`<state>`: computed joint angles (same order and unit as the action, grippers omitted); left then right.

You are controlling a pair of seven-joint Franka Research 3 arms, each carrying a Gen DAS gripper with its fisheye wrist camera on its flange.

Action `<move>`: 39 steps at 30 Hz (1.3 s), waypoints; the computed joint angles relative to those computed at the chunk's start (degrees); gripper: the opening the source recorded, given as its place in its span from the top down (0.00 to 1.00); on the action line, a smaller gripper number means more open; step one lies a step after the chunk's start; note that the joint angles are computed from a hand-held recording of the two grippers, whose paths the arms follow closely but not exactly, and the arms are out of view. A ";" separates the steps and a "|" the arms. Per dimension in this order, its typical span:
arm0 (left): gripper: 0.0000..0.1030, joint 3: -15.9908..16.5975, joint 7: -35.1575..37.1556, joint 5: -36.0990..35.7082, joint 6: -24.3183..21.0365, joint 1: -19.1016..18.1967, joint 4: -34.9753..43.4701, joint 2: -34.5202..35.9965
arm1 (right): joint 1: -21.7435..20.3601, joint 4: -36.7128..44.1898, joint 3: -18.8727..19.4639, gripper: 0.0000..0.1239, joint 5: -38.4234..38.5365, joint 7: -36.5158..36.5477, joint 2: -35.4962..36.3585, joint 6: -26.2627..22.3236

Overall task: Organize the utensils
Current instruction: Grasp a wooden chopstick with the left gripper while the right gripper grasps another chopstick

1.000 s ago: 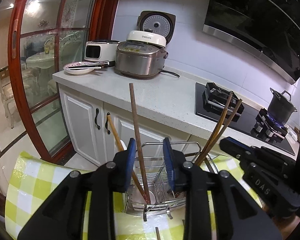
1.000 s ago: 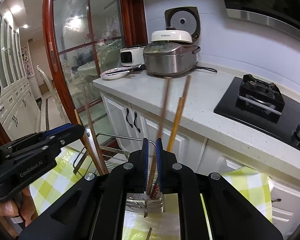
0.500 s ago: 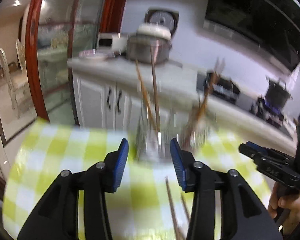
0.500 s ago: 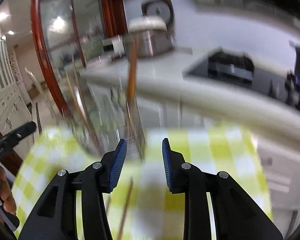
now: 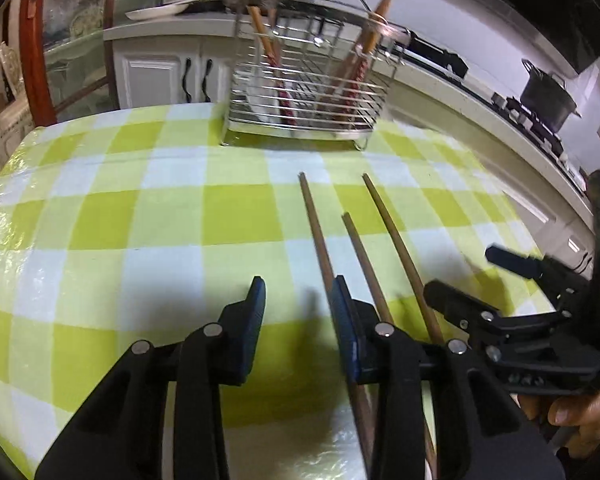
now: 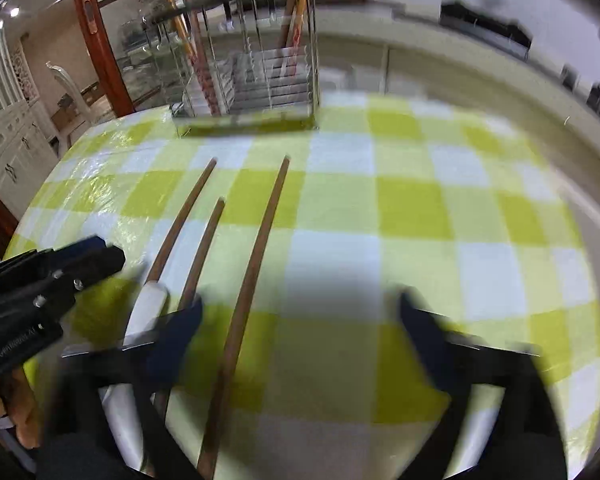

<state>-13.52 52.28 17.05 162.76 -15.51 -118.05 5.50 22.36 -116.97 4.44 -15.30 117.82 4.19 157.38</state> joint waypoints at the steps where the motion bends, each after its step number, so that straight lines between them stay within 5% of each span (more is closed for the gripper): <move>1: 0.69 -0.05 0.06 0.30 -0.67 -0.18 0.83 0.64 | 0.08 0.03 0.03 0.23 -0.61 -0.33 -0.21 0.66; 19: 0.91 0.65 3.60 5.32 -15.77 -3.69 14.45 8.82 | -0.36 1.44 -0.81 0.23 -0.75 -0.25 1.12 -1.57; 28: 0.93 0.80 3.18 2.78 -13.62 -1.41 8.57 4.52 | 0.16 2.84 -0.56 0.25 -0.23 -0.97 1.92 -3.15; 39: 0.93 1.33 0.41 4.81 -12.75 0.89 2.70 -0.25 | 2.14 6.25 -0.60 0.54 -1.44 -0.99 4.01 -7.26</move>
<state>-12.19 52.70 21.86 150.00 -14.62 -115.36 5.25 24.50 -110.71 3.83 -16.74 116.83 8.21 150.11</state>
